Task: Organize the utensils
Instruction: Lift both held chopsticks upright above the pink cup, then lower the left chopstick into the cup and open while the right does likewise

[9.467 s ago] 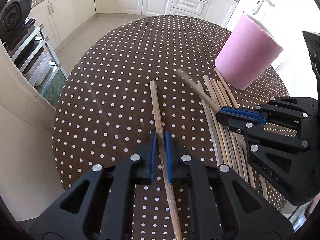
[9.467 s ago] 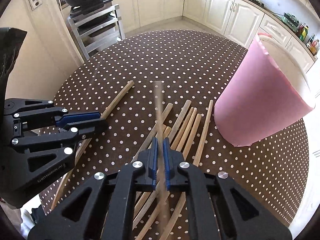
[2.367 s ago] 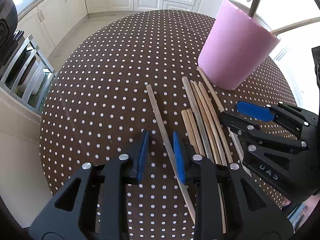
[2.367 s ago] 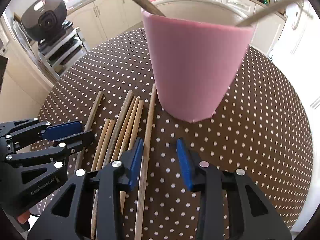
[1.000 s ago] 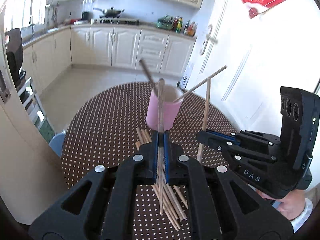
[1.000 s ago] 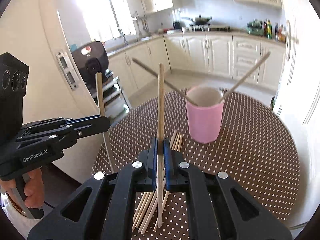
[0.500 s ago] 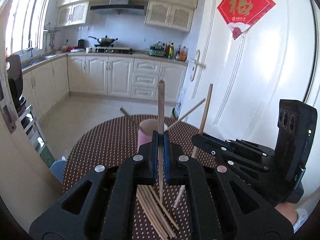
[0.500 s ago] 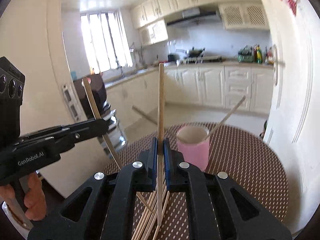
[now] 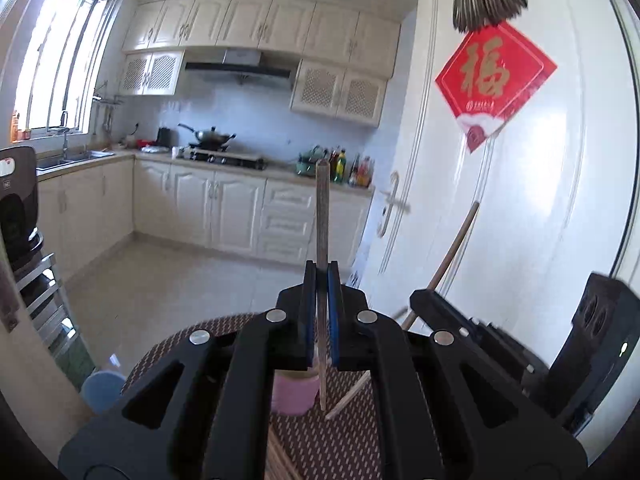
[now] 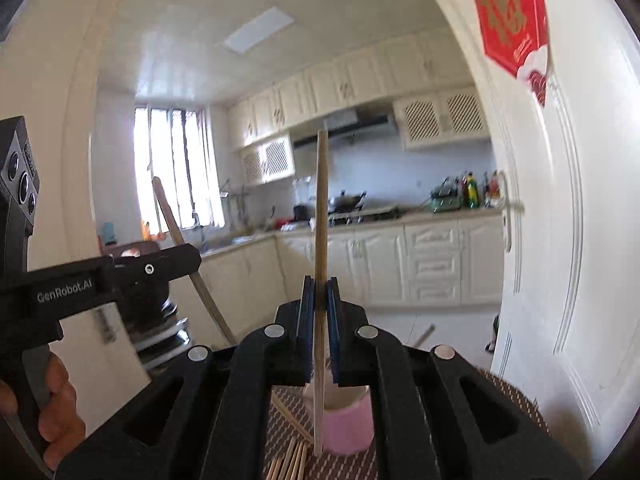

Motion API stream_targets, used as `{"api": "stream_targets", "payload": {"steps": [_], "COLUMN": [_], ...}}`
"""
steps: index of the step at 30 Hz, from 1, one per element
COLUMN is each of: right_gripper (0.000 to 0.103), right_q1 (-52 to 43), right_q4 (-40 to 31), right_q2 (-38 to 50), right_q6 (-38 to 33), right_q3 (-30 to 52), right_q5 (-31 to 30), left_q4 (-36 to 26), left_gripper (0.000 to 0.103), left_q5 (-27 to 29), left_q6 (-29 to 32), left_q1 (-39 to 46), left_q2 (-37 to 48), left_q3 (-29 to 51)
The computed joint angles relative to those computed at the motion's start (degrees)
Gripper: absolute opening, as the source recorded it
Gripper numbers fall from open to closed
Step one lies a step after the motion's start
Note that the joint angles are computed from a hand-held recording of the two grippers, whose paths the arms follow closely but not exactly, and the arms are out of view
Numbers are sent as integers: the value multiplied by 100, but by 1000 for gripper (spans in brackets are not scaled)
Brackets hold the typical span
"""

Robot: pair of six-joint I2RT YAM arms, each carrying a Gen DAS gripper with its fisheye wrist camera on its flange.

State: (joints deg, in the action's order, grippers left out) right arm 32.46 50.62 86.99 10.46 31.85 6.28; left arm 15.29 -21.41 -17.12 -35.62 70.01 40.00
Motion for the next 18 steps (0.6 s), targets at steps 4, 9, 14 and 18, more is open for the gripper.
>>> {"api": "stream_targets", "payload": {"steps": [4,9,14,18], "right_gripper": [5,5,5,5], "right_q1": [-65,-20,-72,-114], "right_q4": [661,1009,1104,993], "right_q2": [421,836,1114,1254], "right_q6": [-39,-173,-206,-167], "right_q3": [49,298,515,626], "right_q5": [193,527,476,381], "left_q4": [602,1025,1251,1285], "left_gripper": [6,6,6,6], "left_q5": [34,15,140,247], "left_q6": [148,261,225,257], "left_q1": [136,361,515,546], "left_q2": [364,968,1280,1478], "left_q3": [53,232,245,244]}}
